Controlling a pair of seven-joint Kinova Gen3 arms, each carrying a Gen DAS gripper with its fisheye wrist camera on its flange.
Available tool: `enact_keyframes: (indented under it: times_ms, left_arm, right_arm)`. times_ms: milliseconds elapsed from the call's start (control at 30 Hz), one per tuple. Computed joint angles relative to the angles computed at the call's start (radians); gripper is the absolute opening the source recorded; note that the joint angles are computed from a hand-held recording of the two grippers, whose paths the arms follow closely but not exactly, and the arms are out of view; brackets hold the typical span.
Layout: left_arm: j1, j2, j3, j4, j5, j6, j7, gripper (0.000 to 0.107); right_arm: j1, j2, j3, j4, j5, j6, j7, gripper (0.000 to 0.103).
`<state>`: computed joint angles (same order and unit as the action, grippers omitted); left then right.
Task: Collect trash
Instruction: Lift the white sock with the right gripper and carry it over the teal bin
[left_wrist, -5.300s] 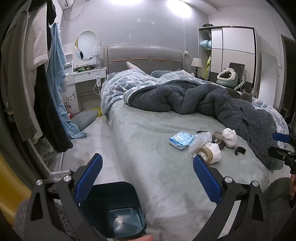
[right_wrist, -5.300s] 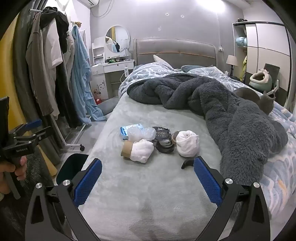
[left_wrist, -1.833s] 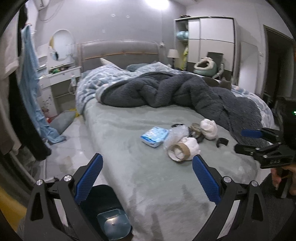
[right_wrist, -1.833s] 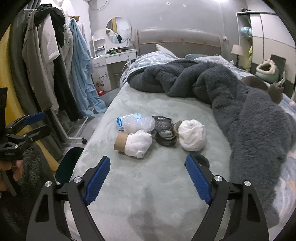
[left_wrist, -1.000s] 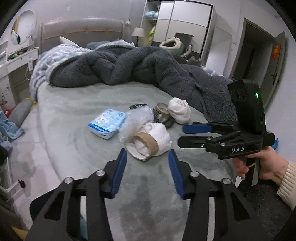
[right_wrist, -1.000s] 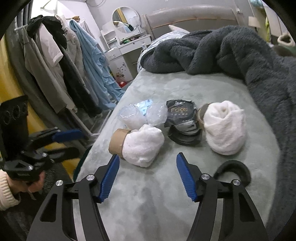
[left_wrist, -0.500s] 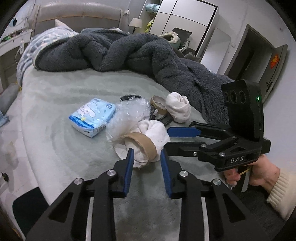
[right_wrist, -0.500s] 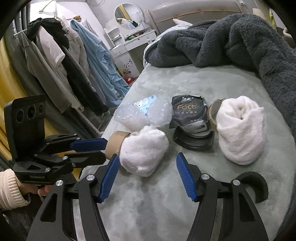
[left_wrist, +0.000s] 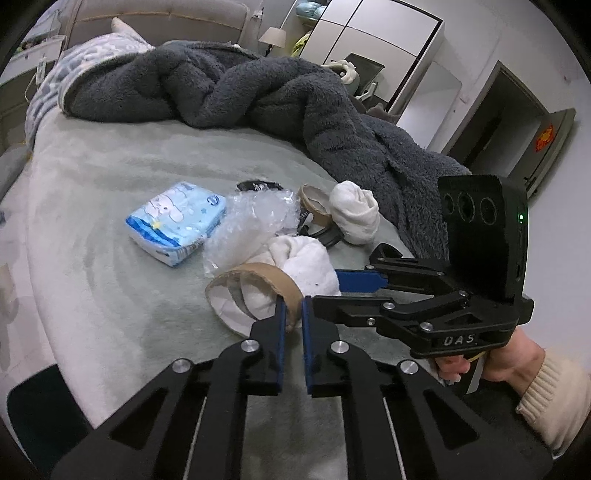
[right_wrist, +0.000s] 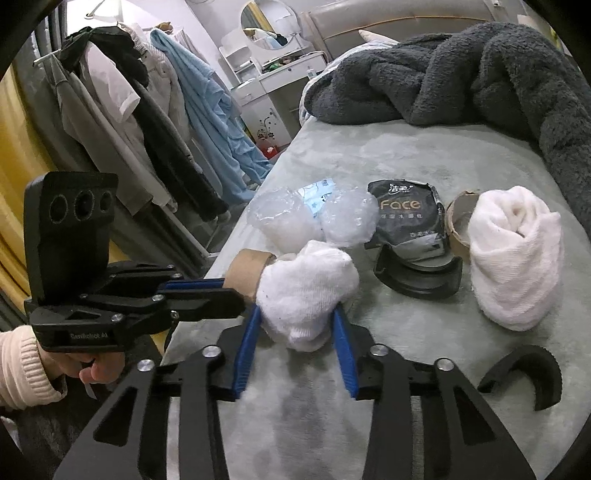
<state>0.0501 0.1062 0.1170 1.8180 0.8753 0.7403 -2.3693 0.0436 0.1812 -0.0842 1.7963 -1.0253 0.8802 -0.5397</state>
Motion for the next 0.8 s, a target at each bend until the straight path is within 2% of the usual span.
enact_keyframes:
  times_ms: [67, 267, 500, 800]
  left_arm:
    - [0.002, -0.013, -0.002, 0.005, -0.007, -0.008, -0.004, 0.005]
    - [0.008, -0.050, -0.020, 0.017, -0.053, -0.039, 0.037, 0.005]
    - [0.026, -0.101, -0.041, 0.034, -0.188, -0.110, 0.178, 0.005]
    - [0.026, -0.122, -0.059, 0.031, -0.334, -0.116, 0.351, 0.005]
  right_arm:
    - [-0.001, -0.006, 0.001, 0.002, 0.000, -0.006, -0.002, 0.029]
    - [-0.018, -0.043, 0.008, 0.005, 0.027, -0.032, -0.029, 0.027]
    - [-0.049, -0.104, 0.027, 0.005, 0.077, -0.087, -0.100, 0.027]
    - [-0.082, -0.173, 0.054, 0.019, 0.031, -0.160, -0.114, 0.027]
